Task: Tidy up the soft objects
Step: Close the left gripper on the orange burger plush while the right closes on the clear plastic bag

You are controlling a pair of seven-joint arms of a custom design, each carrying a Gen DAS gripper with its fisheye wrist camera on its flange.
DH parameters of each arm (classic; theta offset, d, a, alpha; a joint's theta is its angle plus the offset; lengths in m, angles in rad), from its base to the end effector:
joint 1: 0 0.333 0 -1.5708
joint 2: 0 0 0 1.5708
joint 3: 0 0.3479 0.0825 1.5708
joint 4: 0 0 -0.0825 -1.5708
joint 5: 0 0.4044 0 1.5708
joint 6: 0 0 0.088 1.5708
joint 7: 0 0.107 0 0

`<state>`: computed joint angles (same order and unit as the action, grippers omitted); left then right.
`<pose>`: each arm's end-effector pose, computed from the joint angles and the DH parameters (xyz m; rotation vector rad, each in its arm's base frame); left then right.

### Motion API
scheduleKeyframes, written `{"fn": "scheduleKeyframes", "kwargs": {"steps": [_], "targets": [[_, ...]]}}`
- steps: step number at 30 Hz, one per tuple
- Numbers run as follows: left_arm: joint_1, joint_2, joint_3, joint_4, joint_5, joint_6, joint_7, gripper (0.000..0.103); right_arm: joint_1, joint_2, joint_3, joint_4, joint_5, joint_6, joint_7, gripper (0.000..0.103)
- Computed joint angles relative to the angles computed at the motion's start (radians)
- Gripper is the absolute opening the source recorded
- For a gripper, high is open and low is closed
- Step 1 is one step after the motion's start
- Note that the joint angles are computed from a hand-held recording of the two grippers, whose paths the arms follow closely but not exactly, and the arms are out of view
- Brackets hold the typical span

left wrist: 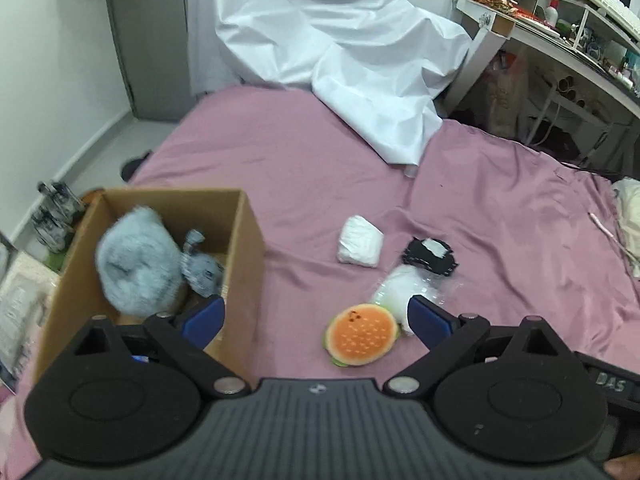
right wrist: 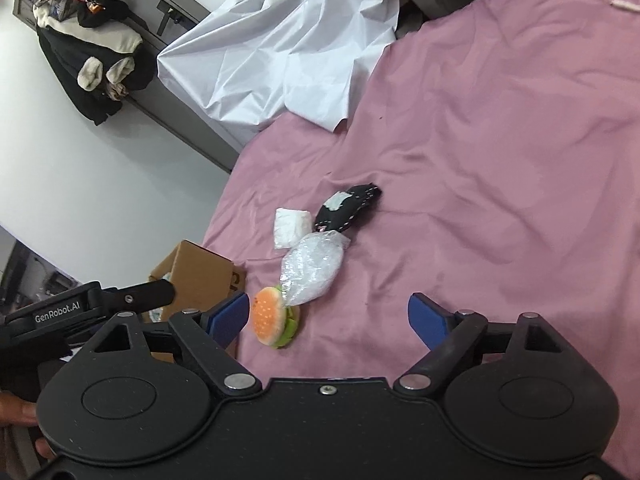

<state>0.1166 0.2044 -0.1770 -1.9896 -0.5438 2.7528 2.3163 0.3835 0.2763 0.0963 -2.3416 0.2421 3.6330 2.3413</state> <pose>0.6559 -0.0122 0.4402 -1.5582 2.2126 -0.7946 0.5316 0.2390 0.3526 -1.0127 1.8861 -0.1574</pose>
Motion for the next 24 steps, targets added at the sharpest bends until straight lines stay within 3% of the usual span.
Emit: {"fn": "scheduleKeyframes", "kwargs": {"steps": [7,14,24], "targets": [[0.009,0.039,-0.016,0.032,-0.012,-0.109,0.036,0.085,-0.108,0.058,0.059,0.041,-0.187,0.024,0.139,0.074],[-0.010,0.093,-0.001,0.062,0.048,-0.125,-0.008,0.072,-0.167,0.116,0.077,0.092,-0.312,0.057,0.241,0.071],[0.003,0.172,-0.017,0.128,0.112,-0.172,-0.068,0.071,-0.238,0.185,0.104,0.133,-0.448,0.114,0.364,0.071]]}}
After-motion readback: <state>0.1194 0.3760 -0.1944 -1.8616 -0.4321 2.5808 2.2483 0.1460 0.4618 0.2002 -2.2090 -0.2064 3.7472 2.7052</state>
